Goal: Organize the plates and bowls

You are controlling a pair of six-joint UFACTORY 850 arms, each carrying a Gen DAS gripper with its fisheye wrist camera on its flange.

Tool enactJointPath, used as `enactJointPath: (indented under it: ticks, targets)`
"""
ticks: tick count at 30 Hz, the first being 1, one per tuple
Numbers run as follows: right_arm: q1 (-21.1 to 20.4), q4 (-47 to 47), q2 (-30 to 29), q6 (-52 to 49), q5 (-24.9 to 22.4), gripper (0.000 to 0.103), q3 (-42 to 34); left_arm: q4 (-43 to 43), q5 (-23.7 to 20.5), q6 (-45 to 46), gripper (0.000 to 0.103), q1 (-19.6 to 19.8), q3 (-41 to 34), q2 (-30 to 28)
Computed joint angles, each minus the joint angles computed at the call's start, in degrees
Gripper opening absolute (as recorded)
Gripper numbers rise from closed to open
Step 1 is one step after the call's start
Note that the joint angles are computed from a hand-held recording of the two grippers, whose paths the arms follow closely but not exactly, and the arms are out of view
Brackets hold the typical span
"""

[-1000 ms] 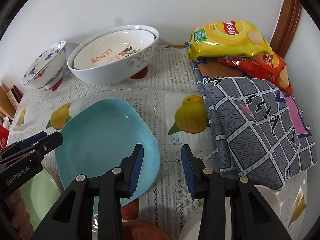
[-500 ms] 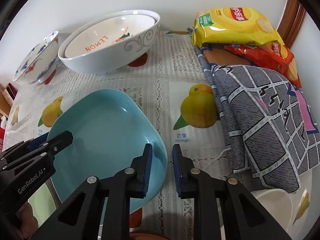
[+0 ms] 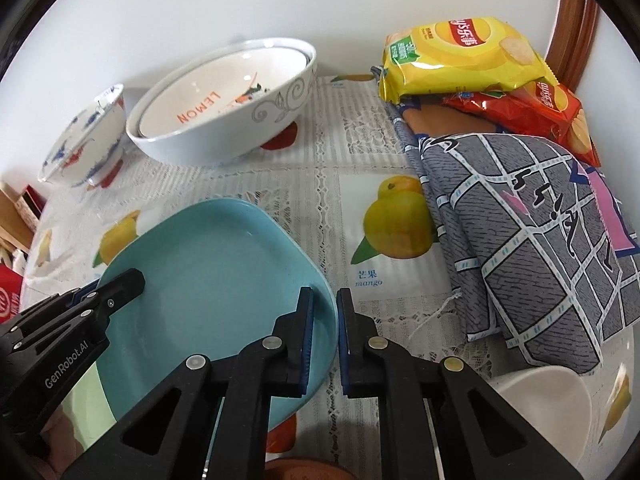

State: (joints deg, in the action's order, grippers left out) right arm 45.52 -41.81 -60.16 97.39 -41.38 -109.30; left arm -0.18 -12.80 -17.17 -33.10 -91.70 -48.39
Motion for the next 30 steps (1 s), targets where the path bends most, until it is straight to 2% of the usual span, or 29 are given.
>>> enactJointPath:
  ticks: [10,22,24,30]
  targets:
    - [2.53,-8.50,8.04,11.47,1.12,0.009,9.06,2.17,4.13,-2.59,0.011,-1.04,8.37,7.93]
    - [7.44,-14.90,16.20,23.79,-1.00,0.008,18.35,14.40,8.06,-15.52,0.011,-3.38,18.66,17.37]
    - [8.29,-15.69,17.16,25.26,-1.54,0.008,19.36,18.18,8.46,-19.71,0.011,-3.69,19.96,18.64]
    - [10.53,-16.19,19.02,27.21,-3.78,0.008,20.95,36.87,9.36,-39.24,0.011,-4.69,23.89,22.22]
